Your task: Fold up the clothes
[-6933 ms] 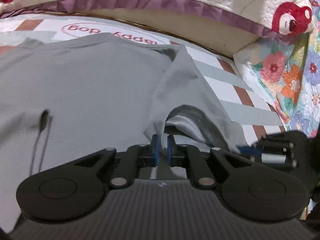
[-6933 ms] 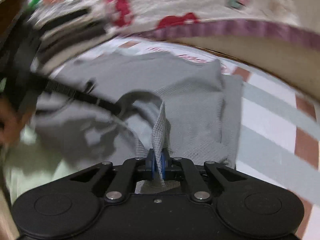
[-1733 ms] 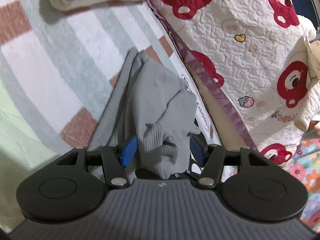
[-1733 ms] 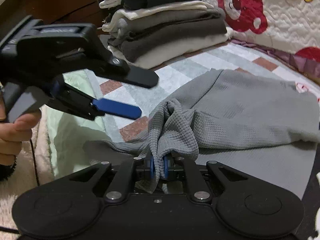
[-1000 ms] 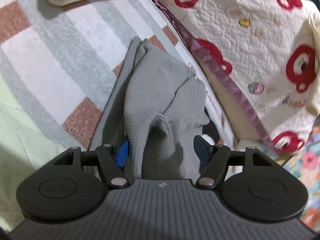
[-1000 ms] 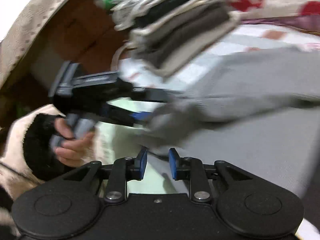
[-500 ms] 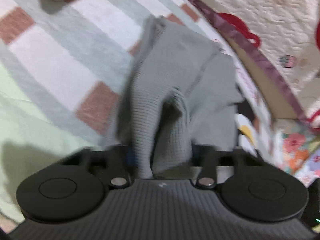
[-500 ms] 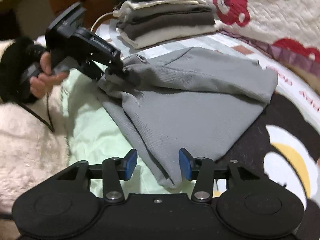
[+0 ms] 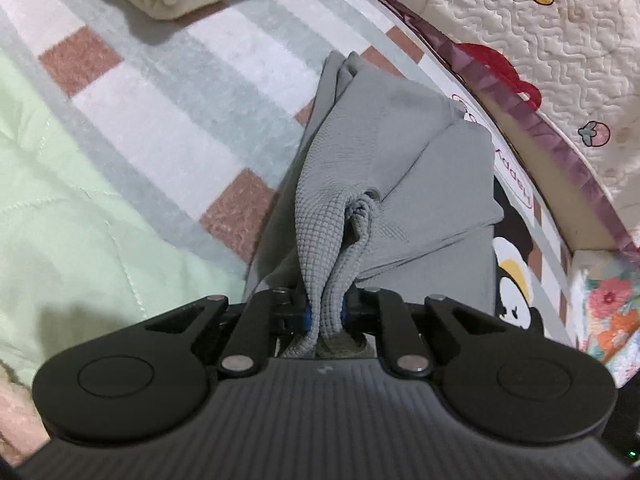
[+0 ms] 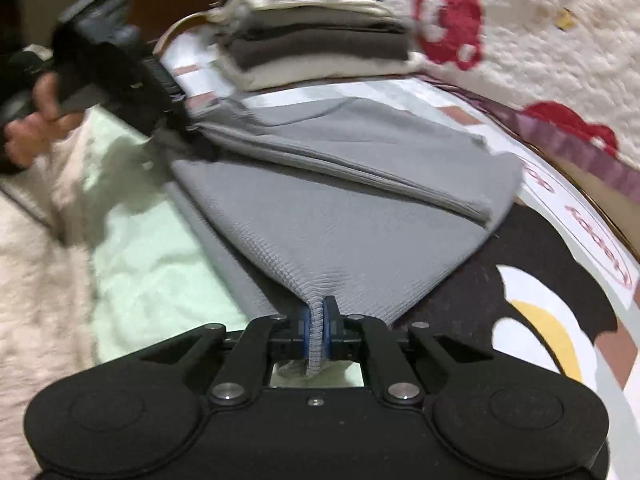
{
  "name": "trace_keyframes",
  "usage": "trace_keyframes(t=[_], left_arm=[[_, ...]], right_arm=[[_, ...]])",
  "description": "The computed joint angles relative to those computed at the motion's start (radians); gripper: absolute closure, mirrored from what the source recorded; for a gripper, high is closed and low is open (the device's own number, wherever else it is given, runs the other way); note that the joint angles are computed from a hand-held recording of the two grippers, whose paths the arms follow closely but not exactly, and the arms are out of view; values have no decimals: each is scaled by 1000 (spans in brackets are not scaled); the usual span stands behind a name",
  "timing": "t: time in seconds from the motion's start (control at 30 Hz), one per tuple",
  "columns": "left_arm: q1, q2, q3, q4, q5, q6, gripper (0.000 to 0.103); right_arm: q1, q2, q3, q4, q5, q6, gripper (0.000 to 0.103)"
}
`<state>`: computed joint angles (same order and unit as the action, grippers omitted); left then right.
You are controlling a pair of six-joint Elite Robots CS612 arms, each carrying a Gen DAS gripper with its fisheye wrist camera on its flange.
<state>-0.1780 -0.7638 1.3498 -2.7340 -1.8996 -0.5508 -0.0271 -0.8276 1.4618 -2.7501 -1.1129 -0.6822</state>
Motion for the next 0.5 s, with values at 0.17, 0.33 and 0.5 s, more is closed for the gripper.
trace_keyframes(t=[0.17,0.33,0.5], left_arm=[[11,-5,18,-37,-25,-43,92],[0,-16,22,-1,24,9,92],[-14,-8,3,91,71,70,88]], right_arm=[[5,-2,-15,58,-31,-48,95],[4,0,-33,125,-33,-55,95],[-9,4,-63,224,9,-175,86]])
